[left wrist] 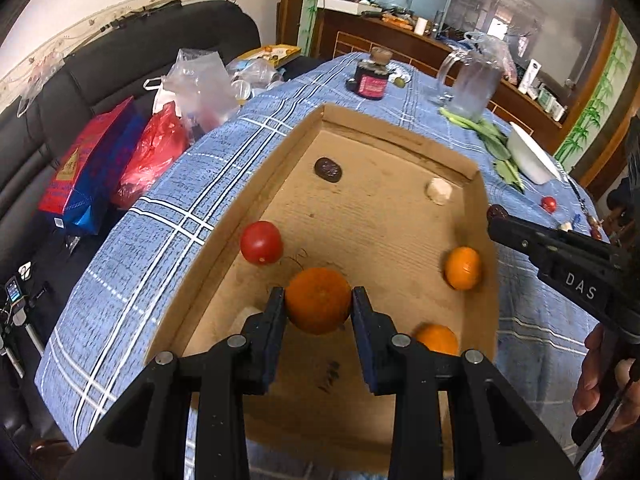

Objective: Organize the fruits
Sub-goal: 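Carry the date with the right tool while the left tool carries the orange into the tray, then open the right tool to drop the date while the left tool releases the orange in the tray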

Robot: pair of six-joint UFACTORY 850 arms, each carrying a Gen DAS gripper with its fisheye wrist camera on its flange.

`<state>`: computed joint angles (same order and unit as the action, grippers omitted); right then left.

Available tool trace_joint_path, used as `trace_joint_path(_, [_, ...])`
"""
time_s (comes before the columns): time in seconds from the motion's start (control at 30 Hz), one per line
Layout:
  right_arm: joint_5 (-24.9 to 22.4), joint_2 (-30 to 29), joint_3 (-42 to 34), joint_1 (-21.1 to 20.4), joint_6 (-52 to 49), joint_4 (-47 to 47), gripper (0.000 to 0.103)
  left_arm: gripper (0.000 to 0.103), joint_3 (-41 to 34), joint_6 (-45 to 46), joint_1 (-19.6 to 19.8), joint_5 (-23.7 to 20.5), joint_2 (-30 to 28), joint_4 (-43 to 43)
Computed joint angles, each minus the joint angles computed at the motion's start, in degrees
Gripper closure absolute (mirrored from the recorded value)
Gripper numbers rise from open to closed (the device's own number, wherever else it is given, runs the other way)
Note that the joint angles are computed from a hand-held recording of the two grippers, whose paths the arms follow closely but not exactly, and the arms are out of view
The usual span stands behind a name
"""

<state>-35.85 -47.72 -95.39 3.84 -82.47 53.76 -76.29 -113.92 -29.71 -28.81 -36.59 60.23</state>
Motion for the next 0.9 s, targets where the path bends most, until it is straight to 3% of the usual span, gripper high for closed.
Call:
trace_joint_path(0.5, [-0.01,-7.72,-9.62,3.23,9.06,-9.08,0.083,0.071,-4.52,6.84,3.33,1.91,-4.65,-5.47])
trace_joint_path(0.9, [-0.52,-8.52,-10.52,3.33,8.93,-10.27,0.083,0.07,-5.78,9.94,3.2,1.0,-5.67,-8.35])
